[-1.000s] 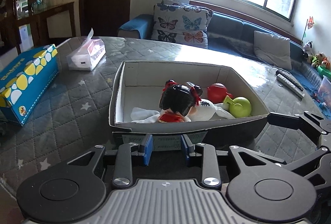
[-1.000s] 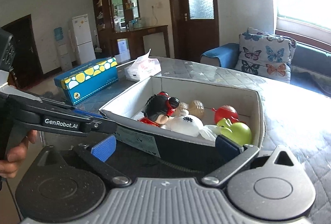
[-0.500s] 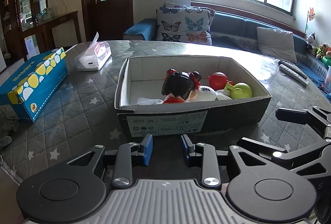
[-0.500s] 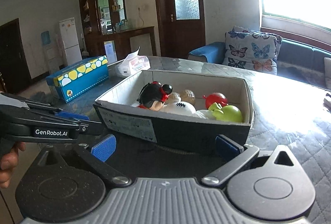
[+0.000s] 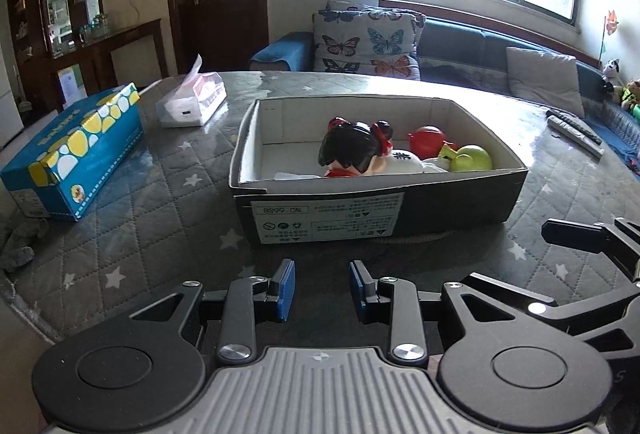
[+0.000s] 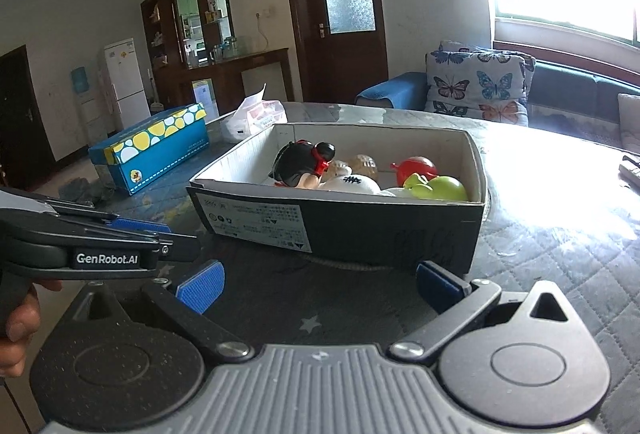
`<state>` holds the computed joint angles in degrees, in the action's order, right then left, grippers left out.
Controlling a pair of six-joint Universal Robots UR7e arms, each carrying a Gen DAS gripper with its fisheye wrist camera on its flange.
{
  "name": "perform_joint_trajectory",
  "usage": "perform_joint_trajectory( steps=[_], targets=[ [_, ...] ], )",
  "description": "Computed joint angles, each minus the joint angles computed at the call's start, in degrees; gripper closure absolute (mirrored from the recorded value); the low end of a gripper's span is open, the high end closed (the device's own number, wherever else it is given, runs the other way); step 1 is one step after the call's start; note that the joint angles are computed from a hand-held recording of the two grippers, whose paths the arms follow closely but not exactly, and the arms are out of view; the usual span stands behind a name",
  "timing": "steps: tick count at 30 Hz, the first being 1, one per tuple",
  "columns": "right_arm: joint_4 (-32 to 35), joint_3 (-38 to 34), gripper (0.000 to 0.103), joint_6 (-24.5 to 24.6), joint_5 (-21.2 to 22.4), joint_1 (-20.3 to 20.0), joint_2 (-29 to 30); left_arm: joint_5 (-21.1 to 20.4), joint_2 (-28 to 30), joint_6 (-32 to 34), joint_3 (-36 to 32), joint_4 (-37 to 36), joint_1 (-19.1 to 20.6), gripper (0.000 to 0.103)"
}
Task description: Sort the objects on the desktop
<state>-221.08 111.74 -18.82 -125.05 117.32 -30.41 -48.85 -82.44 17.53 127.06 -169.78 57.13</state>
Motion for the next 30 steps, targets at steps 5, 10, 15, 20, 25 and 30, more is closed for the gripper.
perform_joint_trajectory(
  steps=[5,10,15,20,25,30],
  targets=[
    [0.6,-0.4,0.000,0.2,-0.7,0.2,0.4,0.9,0.4,0.1,0.1,-1.0,0.0,0.070],
    [1.3,-0.8,0.000,0.6,-1.0,0.0,0.4,1.2,1.1,0.0,-0.1,-1.0,0.2,0.070],
    [2.0,-1.4,0.000,1.5,-1.2,-0.4,0.4,1.6,2.1,0.0,-0.6,-1.6,0.5,0.070],
    [3.3,-1.9,0.000,2.8,-1.4,-0.8,0.3,1.5,2.9,0.5,-1.0,-2.0,0.7,0.070],
    [4.1,-2.8,0.000,3.1,-1.7,-1.0,0.6,1.9,4.0,1.8,-1.3,-3.6,0.8,0.070],
    [5.3,-3.8,0.000,3.6,-1.9,-1.4,0.9,1.9,5.0,2.1,-2.1,-4.0,1.2,0.070]
  ],
)
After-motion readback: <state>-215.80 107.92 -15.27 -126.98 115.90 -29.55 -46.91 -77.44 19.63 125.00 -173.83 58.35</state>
